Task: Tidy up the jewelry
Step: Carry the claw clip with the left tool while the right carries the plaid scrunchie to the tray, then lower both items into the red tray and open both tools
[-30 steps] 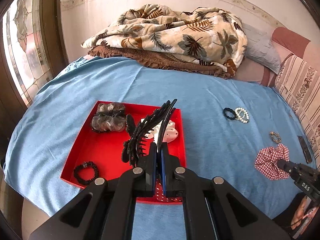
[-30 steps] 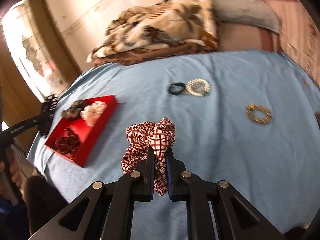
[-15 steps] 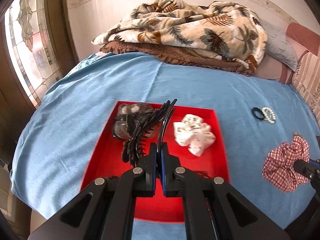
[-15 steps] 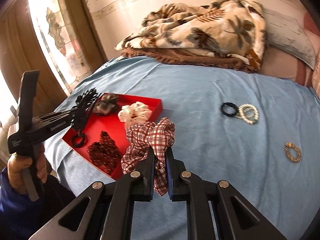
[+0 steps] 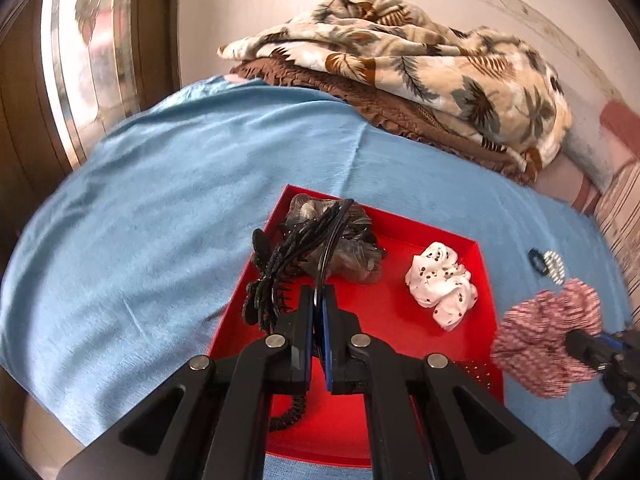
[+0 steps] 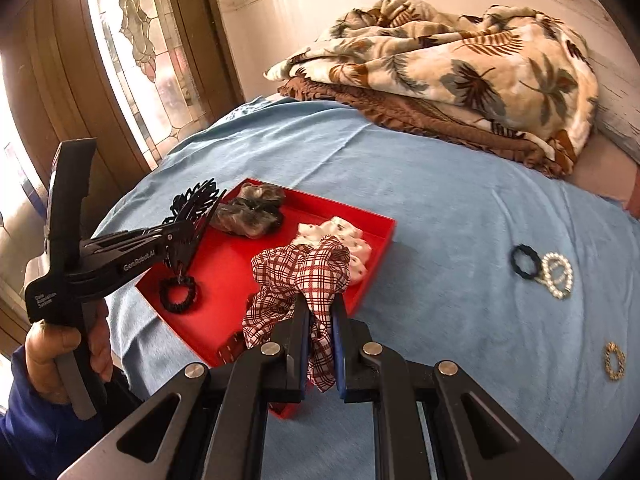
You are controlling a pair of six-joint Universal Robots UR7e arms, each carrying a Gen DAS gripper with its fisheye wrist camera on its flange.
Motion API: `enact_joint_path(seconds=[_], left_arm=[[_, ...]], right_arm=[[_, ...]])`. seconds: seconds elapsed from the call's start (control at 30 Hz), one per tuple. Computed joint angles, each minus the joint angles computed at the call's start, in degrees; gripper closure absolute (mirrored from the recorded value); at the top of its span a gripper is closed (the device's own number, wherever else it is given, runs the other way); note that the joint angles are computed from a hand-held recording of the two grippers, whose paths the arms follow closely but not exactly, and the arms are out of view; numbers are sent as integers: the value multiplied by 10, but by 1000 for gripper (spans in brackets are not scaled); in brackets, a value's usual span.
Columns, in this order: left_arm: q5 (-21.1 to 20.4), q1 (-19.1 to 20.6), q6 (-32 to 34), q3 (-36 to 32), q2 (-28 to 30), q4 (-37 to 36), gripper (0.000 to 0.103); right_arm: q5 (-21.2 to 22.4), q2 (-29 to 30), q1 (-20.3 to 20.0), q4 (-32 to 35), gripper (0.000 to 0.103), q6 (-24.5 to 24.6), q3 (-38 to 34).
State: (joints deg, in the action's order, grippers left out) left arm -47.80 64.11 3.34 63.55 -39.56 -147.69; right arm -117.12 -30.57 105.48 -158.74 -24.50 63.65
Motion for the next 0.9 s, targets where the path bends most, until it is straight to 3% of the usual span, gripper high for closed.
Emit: enact_joint_path(seconds=[0.3, 0.47, 0.63, 0.77, 0.9], left_arm=[[-77, 5, -33, 35, -34, 45, 99], [-89, 8, -50, 56, -49, 76, 99], [-115, 20, -88, 48, -52, 132, 98], [-114, 21, -85, 50, -52, 131, 98], [-109, 21, -80, 49, -50, 129, 98]], right_arm=[[29, 68, -5, 106, 92, 34, -128], [40, 119, -10, 189, 92, 55, -222], [14, 173, -12, 244, 92, 51, -307], [1, 210, -15, 283, 92, 59, -367], [-14, 222, -17, 291, 92, 60, -384]])
